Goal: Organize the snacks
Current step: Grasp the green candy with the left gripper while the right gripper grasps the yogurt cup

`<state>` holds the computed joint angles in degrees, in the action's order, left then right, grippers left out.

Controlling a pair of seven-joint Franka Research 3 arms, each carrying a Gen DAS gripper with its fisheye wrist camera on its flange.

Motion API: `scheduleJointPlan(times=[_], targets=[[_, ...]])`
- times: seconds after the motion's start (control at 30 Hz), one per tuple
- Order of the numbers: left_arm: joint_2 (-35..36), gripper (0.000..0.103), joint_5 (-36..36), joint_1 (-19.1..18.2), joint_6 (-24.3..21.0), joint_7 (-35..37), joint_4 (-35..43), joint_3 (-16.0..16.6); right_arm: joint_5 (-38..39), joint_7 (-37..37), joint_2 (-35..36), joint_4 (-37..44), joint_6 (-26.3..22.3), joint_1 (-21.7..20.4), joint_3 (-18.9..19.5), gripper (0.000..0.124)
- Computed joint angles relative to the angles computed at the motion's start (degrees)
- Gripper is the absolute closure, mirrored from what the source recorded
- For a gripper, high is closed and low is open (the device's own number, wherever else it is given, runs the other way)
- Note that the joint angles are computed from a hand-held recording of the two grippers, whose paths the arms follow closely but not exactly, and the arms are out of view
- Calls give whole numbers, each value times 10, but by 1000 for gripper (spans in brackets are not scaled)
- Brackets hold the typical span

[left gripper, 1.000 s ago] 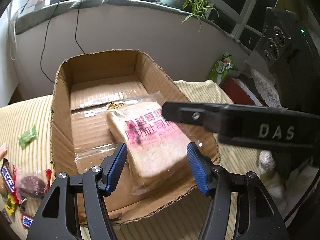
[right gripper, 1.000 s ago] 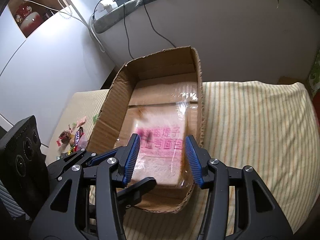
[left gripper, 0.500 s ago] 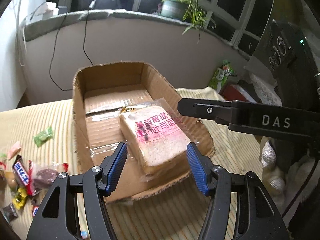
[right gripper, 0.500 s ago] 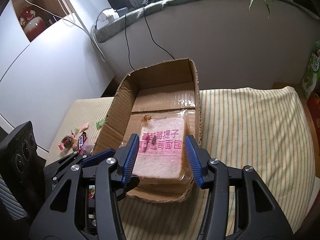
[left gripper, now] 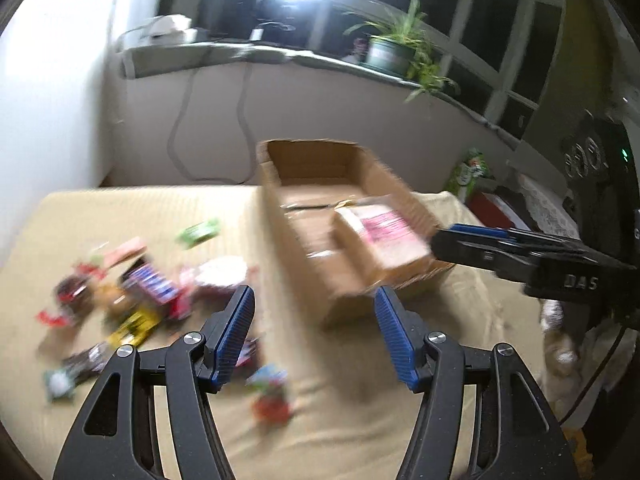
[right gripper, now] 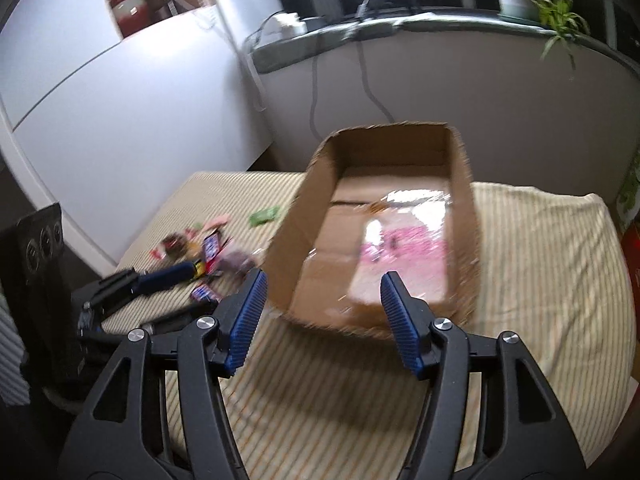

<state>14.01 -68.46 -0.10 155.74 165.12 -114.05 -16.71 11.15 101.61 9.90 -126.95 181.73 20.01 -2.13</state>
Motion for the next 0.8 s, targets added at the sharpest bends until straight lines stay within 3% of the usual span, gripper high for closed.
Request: scheduleJointPlan(times=[0.33,0.43,0.53,0.8], targets=[[-11,41,17,42,42,-39,-54,41,-29,-6,38,24,-35,38,19,62],[3,41,37,54,63,-68,-53,44,-45,4,58,43,-49,62,6,62],[17,41,49,73,81,-84,-47,38,-40,-3,82,69,-65,59,21,62],[63,41,121,107,116,-142,-15,9,-65,24,122,111,-90,88,-5,62]])
